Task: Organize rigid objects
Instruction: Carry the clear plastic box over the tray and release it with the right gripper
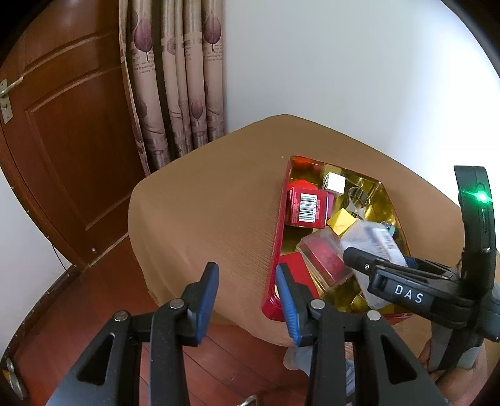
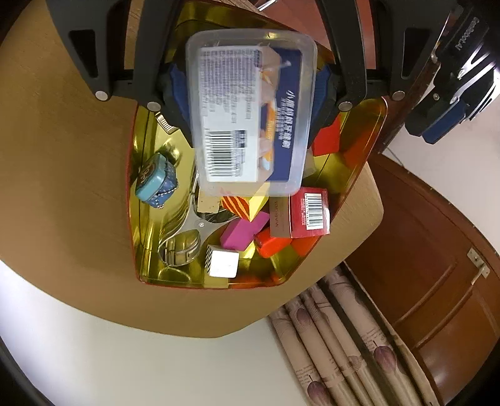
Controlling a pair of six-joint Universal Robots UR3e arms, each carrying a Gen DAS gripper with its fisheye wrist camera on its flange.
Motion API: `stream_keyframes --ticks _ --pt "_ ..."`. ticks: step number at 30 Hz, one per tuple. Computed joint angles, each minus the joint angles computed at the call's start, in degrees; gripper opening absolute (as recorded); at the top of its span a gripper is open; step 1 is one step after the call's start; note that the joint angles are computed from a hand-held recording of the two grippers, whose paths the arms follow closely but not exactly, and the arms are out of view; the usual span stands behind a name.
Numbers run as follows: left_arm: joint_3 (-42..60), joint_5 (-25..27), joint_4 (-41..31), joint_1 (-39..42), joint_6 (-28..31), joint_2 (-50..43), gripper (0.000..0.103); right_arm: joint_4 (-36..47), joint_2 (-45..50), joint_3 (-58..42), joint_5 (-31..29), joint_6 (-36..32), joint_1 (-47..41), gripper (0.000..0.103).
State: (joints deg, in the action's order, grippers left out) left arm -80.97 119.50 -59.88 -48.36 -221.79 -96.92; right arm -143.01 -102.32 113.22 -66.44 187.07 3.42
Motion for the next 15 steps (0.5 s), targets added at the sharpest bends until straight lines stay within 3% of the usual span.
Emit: stream_keyframes --ticks 8,9,11,15 --pt "1.2 0.7 -0.9 -0.7 -0.3 -0.7 0.039 -5.5 -9.2 4.9 -3.6 1.8 -0.8 0.078" --pt "1.2 0.8 -0.9 -0.7 -0.5 -0.7 0.039 -6.5 -11.0 5.5 -6.1 2.0 0.3 0.081" --pt "1.1 1.0 -0.4 -1.1 -0.5 -0.6 0.039 -8.9 -13.8 6.8 -11.8 2.8 3.3 0.095" --pt "2.3 3.2 -0.4 -2.8 -0.5 -1.6 0.039 -16.8 -14.6 8.8 -30.7 5.9 14.9 0.102"
